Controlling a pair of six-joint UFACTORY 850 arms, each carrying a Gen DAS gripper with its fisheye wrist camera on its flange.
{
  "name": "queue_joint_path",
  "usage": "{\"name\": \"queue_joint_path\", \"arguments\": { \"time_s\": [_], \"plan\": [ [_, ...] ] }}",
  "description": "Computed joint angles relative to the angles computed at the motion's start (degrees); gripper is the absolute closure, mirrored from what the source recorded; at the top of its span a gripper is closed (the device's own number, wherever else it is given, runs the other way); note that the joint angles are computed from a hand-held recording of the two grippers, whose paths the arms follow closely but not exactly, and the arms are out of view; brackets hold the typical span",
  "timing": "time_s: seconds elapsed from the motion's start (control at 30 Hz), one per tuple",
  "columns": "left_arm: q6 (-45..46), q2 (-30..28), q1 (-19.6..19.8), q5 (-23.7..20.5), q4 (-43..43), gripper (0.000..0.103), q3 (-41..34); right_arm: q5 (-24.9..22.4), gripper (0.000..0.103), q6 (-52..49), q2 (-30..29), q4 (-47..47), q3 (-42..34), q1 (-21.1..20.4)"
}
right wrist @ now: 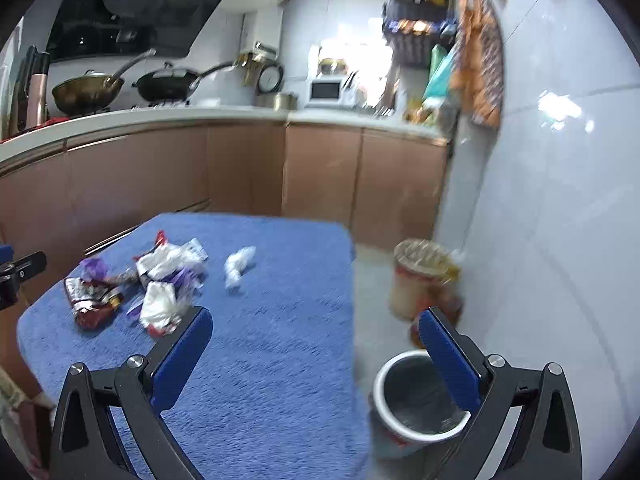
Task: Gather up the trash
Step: 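Grasp a white tissue with the left gripper while the right gripper grasps a clear plastic bag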
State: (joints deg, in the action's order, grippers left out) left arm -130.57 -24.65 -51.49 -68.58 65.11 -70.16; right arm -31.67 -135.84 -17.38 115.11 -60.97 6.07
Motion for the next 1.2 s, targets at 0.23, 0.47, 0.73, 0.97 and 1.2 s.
{"name": "queue_joint_path", "arguments": {
  "time_s": [0.23,0.47,0.73,0.97,1.2],
  "plan": [
    [-4.20,3.84,5.50,20.66,6.55,0.038,7.04,-5.85,0.029,30.18,-9.77,-30.31,-12.25,2.39],
    [-8.16,1.10,13.17,40.03,19.38,0.066,5.33,-18.42,0.052,47.79,-20.53,-45.73,-26.10,4.15],
    [-0.30,-2.43,18.65,48.10,17.79,0.079,1.84,-29.05,0.063,55.46,-29.89,-53.15,-38.39,6.26],
    [10.71,-4.64,20.78,49.28,8.45,0.079,-0.60,-34.53,0.064,60.56,-36.34,-56.35,-47.41,7.34],
    [20.12,-7.14,21.93,50.00,1.00,0.088,-3.65,-39.04,0.068,64.66,-41.46,-58.93,-54.81,8.10]
  ]
}}
